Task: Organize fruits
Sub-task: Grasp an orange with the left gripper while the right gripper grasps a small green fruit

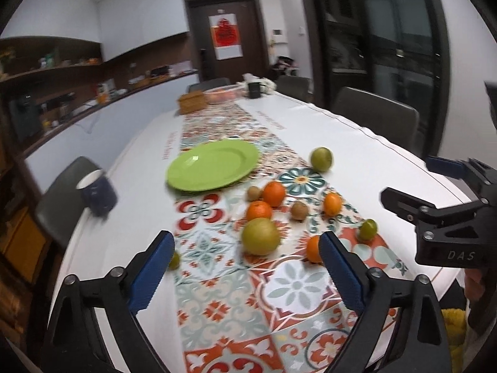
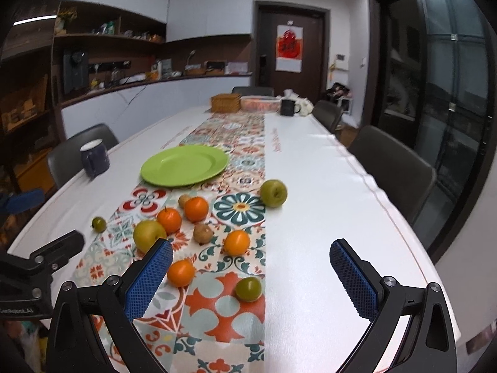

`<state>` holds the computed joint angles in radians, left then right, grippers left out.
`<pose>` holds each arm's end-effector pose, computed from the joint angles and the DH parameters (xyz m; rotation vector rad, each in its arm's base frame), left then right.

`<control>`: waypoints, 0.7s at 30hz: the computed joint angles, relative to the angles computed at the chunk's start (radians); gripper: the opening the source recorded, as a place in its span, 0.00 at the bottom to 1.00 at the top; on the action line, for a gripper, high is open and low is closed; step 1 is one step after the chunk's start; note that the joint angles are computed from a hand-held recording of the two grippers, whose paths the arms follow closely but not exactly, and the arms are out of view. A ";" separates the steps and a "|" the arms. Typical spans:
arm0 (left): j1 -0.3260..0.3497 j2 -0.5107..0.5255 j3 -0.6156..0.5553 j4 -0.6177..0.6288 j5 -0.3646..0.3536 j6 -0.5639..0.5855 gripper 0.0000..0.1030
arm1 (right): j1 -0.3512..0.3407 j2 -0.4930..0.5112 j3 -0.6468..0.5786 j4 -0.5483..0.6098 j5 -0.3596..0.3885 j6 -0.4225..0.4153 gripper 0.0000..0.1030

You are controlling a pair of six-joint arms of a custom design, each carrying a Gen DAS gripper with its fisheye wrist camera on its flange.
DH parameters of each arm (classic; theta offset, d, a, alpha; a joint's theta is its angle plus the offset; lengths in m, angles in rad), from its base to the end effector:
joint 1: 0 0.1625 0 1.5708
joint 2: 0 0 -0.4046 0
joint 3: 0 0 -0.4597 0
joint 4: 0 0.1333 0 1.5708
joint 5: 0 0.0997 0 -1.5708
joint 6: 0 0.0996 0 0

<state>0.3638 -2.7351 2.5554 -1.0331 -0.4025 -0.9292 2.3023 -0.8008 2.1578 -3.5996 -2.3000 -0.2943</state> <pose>-0.0698 -0.2673 0.3332 0.5356 2.0301 -1.0260 0.3861 -0.3299 0.0077 0.8942 -2.2359 1.0111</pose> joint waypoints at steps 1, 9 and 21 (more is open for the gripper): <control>0.021 0.004 0.015 -0.086 -0.005 0.080 0.88 | -0.007 -0.005 0.003 0.007 0.015 -0.002 0.99; 0.146 0.115 0.086 -0.596 -0.054 0.521 0.81 | -0.052 -0.005 -0.024 0.017 0.047 -0.122 0.96; 0.351 0.369 0.085 -0.991 -0.259 0.821 0.63 | -0.132 -0.049 0.016 0.298 0.136 -0.107 0.72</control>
